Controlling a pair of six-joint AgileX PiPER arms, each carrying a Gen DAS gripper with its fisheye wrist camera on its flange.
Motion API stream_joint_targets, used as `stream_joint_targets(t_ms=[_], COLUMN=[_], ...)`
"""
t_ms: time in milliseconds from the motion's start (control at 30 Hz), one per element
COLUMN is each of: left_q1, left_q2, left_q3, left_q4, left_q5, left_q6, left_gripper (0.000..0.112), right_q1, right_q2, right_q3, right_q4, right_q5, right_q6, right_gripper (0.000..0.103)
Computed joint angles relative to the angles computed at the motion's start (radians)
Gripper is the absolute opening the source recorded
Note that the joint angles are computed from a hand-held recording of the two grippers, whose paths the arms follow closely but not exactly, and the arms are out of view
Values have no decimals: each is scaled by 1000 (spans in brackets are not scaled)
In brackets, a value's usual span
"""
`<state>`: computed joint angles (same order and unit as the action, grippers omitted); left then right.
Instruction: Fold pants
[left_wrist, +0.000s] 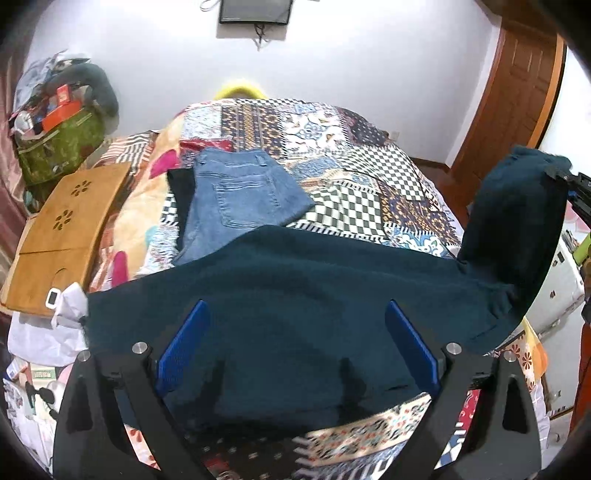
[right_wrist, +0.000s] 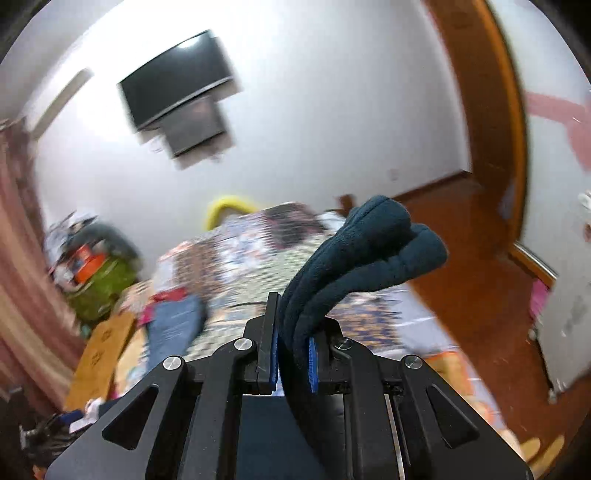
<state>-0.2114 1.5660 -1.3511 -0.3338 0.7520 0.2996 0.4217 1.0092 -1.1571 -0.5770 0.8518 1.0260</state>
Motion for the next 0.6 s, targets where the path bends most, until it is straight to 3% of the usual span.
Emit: stream_joint_targets(t_ms=[233,467,600], left_q1=[141,276,299], left_q2=[-74,-110,-112], left_q3=[90,172,191], left_q4=[-81,-142,-145], left_q5=[28,50,49], left_q6=[118,190,193], left_gripper=[97,97,97], right_q1=[240,314,368], right_q2=[241,467,544], right_q3=[-69,-92,-103], right_q4=[-71,110,161], right_q5=[-42,-117,-87], right_q6=[120,-27,-87], right_gripper=[11,11,16])
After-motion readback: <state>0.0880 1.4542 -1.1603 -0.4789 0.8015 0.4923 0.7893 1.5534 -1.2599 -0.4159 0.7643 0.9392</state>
